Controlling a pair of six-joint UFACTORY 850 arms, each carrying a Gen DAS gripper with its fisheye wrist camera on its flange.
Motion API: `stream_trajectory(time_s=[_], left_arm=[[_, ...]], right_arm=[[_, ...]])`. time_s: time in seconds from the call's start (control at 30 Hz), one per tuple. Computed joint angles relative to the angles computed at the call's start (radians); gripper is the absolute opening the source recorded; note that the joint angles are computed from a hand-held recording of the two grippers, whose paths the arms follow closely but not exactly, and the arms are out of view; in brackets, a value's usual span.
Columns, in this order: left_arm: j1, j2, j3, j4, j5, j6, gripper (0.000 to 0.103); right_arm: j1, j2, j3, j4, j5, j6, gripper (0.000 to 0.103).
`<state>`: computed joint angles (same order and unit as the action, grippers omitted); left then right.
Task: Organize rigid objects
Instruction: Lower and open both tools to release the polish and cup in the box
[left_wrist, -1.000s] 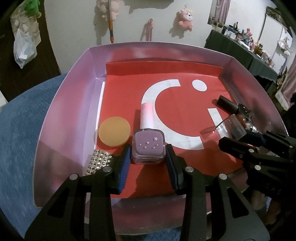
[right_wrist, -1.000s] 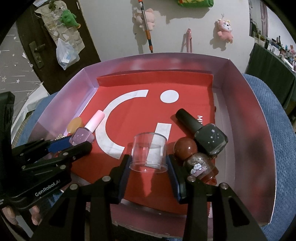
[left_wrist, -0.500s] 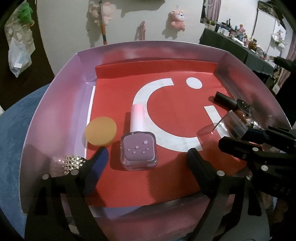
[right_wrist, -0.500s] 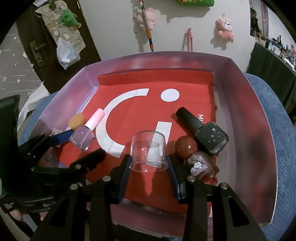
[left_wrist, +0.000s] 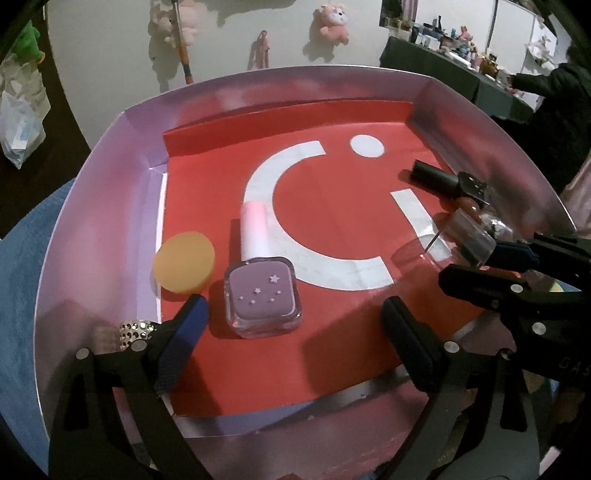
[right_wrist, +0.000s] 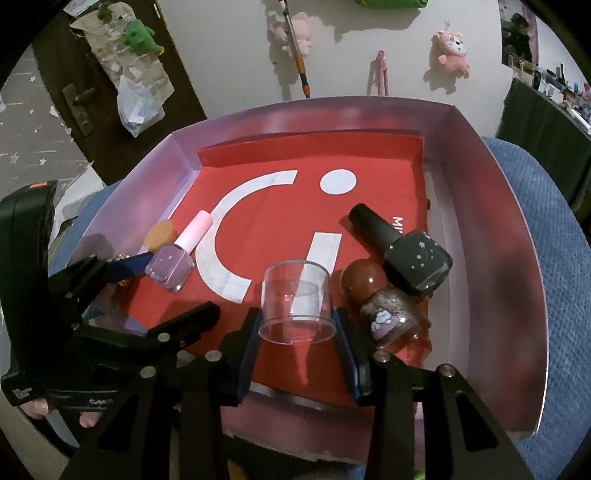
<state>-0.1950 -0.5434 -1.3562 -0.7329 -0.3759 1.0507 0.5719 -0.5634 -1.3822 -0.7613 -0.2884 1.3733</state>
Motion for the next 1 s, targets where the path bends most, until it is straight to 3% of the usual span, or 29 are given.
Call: stream_trajectory(time_s=[0.47,0.63,0.83,1.0], left_arm=[[0.013,0.085,0.125,-0.118,0.029,0.150,0.098],[0.026,0.097,0.134,-0.101,0.004,0.121,0.097],[0.028,0.152,0.195,-0.266,0.039,0.294,0.097],[0.035,0.208,0.253,-0.396,0.058,0.425,0.097]], right_arm=[[0.021,0.053,0.071,0.071,0.011,-0.095,0.042],[0.037,0.077,0.101,-0.022,0.022,-0.028,0.044],[0.034,0.095,0.127,-0.116,0.055,0.074,0.047],[0.042,0.105,0.137,-0.171,0.063,0.131,0.056]])
